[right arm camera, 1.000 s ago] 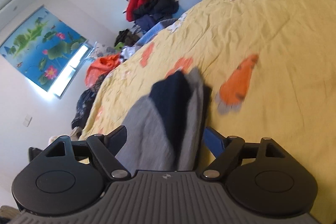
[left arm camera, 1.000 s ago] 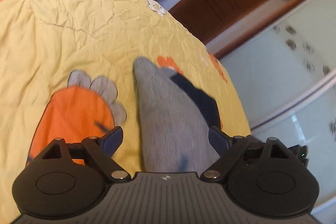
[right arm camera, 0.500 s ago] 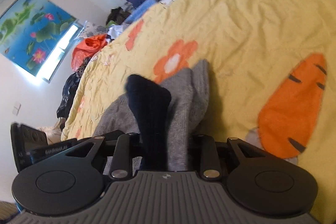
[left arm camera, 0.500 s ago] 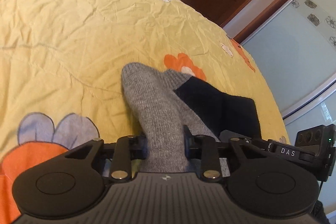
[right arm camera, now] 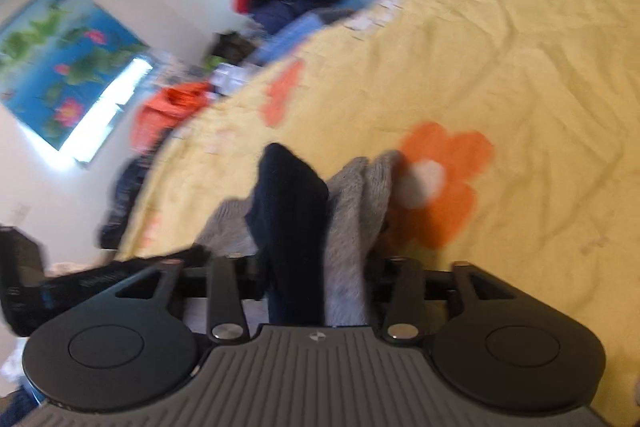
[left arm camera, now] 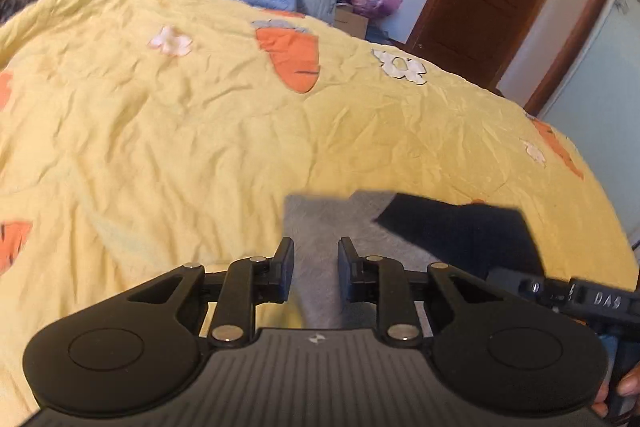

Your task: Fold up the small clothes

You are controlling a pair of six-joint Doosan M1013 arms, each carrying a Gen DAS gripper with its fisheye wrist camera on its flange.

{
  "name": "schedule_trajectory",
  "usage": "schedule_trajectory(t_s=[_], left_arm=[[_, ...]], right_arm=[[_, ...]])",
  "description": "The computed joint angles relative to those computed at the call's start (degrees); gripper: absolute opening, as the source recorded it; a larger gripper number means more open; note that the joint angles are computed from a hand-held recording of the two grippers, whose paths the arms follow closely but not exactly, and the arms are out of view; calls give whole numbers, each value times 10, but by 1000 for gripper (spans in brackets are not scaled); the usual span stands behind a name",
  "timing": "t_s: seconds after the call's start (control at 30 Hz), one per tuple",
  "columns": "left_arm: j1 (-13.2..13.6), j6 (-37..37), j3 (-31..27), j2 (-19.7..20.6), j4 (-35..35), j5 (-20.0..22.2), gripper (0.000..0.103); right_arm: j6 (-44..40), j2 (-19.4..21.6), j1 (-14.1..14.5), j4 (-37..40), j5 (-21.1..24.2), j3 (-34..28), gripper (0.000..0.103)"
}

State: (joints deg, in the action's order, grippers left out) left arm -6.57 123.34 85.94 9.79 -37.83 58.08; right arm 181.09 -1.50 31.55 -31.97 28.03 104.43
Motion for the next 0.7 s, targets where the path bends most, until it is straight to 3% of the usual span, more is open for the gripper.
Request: schedule_trajectory(t_s=[0.07, 0.13, 0.17, 0.2, 0.33, 0.43, 0.47, 0.5, 0.53, 0.57, 0.7], left_arm=[[33, 23, 13, -3, -81, 57, 28], [58, 41, 39, -16, -126, 92, 45], [68, 52, 55, -25, -142, 102, 61], [77, 63, 74, -36, -156, 109, 68], [97, 49, 110, -46, -169, 181, 68], [99, 76, 128, -54, -178, 201, 66], [94, 79, 127, -57, -165, 195, 54], [87, 73, 121, -56, -143, 194, 28], [82, 63, 115, -54, -125, 195, 21], [82, 57, 111, -50, -119, 200, 18], [82, 83, 95, -61, -85, 192, 14]], right_arm=[[17, -20, 10, -19, -29, 25, 63], [35, -44, 26, -36, -27, 45, 69], [56, -57, 34, -48, -27, 57, 70], [79, -70, 42, -57, -29, 69, 69], [98, -94, 69, -24, -34, 95, 70], [154, -97, 93, -70, -48, 106, 69], [166, -97, 96, -76, -57, 108, 69], [163, -95, 96, -64, -65, 108, 67], [131, -93, 94, -23, -70, 107, 51], [98, -89, 90, 21, -73, 105, 27], [97, -89, 103, 16, -98, 104, 26]])
